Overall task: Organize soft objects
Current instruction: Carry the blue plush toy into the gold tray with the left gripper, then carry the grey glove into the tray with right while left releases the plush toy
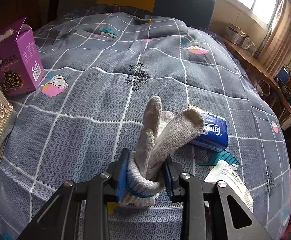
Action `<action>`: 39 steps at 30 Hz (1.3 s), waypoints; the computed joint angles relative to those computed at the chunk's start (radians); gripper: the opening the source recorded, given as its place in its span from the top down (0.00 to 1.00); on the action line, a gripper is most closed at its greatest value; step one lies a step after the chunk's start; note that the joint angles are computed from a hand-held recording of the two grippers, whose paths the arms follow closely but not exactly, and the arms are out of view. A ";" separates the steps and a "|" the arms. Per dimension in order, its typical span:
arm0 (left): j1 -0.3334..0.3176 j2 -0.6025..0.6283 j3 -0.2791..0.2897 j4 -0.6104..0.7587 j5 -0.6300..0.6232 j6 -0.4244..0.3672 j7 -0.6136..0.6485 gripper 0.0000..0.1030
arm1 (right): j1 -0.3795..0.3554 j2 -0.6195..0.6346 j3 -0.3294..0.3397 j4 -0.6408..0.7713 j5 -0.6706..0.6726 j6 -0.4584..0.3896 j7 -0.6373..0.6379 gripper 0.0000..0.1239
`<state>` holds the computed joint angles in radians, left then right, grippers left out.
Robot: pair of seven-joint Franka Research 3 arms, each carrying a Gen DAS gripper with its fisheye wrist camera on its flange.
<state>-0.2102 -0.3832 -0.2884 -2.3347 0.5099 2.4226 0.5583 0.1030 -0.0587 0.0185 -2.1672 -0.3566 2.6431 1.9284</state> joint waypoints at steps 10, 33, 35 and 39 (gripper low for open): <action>-0.011 -0.017 0.004 -0.024 -0.005 0.044 0.043 0.58 | 0.012 0.054 -0.007 0.097 0.047 -0.079 0.017 0.75; -0.013 -0.064 0.008 -0.093 -0.039 0.155 0.122 0.58 | 0.228 0.399 0.027 0.872 0.294 -0.251 -0.221 0.75; -0.011 -0.068 0.006 -0.097 -0.039 0.157 0.124 0.58 | 0.235 0.404 0.054 0.883 0.354 -0.234 -0.307 0.75; -0.009 -0.075 0.007 -0.104 -0.046 0.166 0.126 0.58 | 0.240 0.397 0.115 0.875 0.512 -0.226 -0.510 0.75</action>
